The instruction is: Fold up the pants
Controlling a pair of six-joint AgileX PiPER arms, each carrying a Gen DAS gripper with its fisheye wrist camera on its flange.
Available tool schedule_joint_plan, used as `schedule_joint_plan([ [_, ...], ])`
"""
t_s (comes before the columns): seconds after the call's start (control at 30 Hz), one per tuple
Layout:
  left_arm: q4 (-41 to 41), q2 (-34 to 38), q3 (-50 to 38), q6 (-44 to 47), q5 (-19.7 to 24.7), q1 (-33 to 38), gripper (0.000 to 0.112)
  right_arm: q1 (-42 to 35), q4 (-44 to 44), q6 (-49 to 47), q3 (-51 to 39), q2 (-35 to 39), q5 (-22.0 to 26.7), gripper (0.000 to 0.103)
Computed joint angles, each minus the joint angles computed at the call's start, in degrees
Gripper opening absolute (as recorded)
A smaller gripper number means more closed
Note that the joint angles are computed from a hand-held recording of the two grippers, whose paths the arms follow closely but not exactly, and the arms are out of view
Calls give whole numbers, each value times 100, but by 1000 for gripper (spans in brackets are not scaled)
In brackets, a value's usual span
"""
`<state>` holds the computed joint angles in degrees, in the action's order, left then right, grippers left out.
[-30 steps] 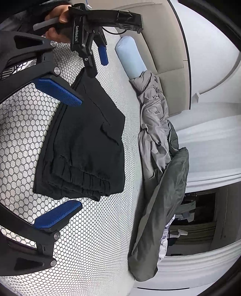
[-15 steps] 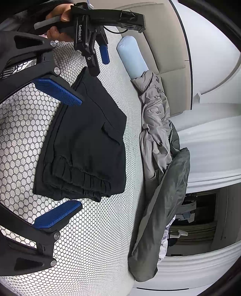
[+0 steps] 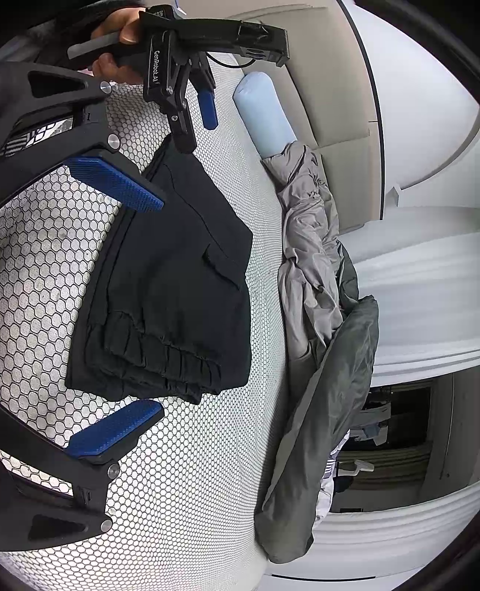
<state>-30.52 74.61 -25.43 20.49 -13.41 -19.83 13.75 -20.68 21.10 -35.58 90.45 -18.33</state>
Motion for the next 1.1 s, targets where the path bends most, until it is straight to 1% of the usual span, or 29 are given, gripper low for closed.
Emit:
schedule_joint_plan([
  [0.13,49,-6,-1,-30,10,19,102,5,30,-29,2,-6,7,103],
  [0.23,-149,-7,-5,144,0,-23,102,-5,-11,0,4,-1,-1,103],
  [0.47,72,-28,10,-26,26,36,102,-10,-9,-10,6,-3,8,103],
  [0.6,52,-23,11,0,16,30,102,-21,-43,4,5,1,-1,103],
  [0.67,269,-46,21,-153,53,93,102,-41,-93,36,-9,23,-7,103],
  [0.77,208,-38,22,-107,33,74,102,-43,-126,70,-23,44,-8,103],
  [0.87,422,-72,39,-263,70,137,102,5,40,-79,-27,62,-9,103],
  [0.9,646,-81,49,-448,92,181,102,9,33,-77,-30,68,-10,103],
  [0.93,1037,-101,66,-778,121,253,102,14,63,-107,-29,72,-14,103],
  [1.03,1469,-132,97,-1108,132,332,102,22,70,-116,-34,83,-13,103],
  [1.1,1316,-134,107,-930,112,323,102,33,93,-133,-35,82,-11,103],
])
